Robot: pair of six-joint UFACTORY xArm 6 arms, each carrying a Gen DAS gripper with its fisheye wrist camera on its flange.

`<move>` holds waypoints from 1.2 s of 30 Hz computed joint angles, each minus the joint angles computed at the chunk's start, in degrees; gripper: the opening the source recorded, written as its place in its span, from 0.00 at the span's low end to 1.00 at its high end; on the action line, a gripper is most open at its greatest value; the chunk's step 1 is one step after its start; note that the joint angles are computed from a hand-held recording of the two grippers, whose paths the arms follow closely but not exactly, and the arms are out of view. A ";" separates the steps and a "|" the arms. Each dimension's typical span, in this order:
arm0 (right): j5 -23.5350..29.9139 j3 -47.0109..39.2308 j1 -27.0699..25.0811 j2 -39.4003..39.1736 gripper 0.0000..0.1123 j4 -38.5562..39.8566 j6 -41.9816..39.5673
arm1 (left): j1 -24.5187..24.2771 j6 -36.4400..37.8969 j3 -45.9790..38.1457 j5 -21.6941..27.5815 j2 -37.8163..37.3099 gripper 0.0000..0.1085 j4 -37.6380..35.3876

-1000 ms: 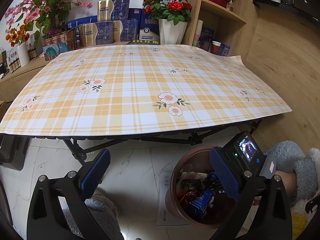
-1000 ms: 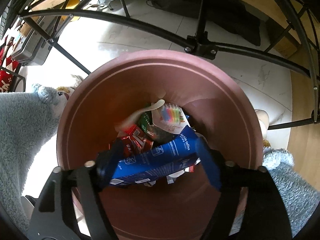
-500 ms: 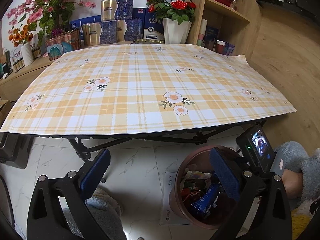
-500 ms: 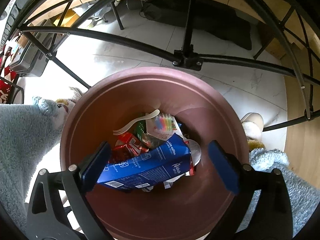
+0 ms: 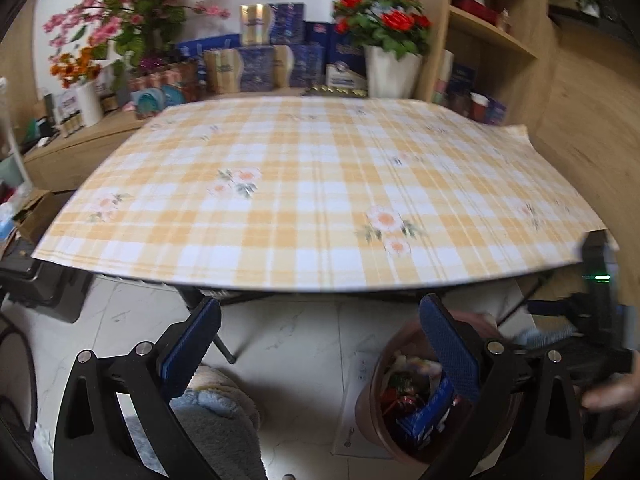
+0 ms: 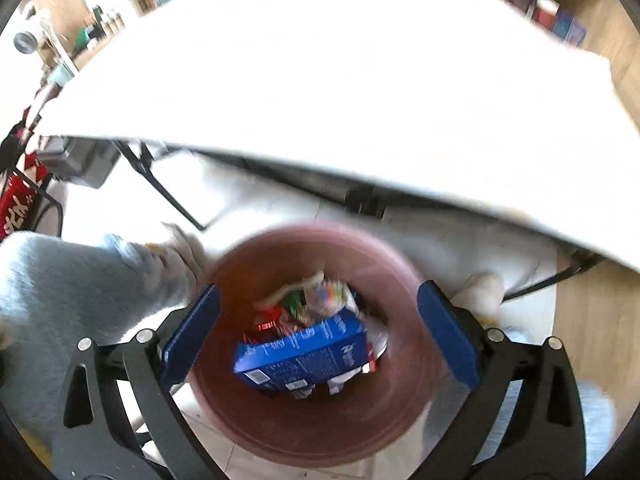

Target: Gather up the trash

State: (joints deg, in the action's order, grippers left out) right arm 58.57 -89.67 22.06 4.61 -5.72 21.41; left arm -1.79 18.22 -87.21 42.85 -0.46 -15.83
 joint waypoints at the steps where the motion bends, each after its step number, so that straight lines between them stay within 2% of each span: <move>1: 0.08 -1.31 -0.06 -0.93 0.86 -1.31 0.41 | -0.14 -1.29 -1.55 -0.17 0.34 0.89 0.79; 4: -0.05 -6.66 -0.91 -1.74 0.86 -3.76 1.65 | -0.58 -3.13 -5.87 -0.56 1.47 0.89 1.66; 12: 3.29 -26.85 -2.41 2.93 0.86 -10.67 4.40 | -4.99 -13.11 -22.95 -2.61 7.09 0.89 17.41; 17: 4.85 -35.79 -2.36 5.17 0.86 -13.62 4.23 | -5.82 -10.71 -32.17 0.05 9.79 0.89 11.74; 19: 5.32 -38.28 -2.12 5.86 0.86 -14.00 4.12 | -6.62 -11.45 -35.89 1.34 11.09 0.89 13.96; 22: 5.24 -39.44 -1.87 5.67 0.86 -13.99 3.76 | -7.19 -11.64 -37.80 1.36 11.27 0.89 14.19; 26: 5.82 -40.15 -0.85 5.37 0.86 -15.21 4.11 | -7.53 -13.26 -44.15 7.02 13.70 0.89 14.42; 36: 5.34 -38.71 -0.49 3.72 0.86 -15.22 6.00 | -7.22 -14.05 -43.49 8.58 12.77 0.89 15.24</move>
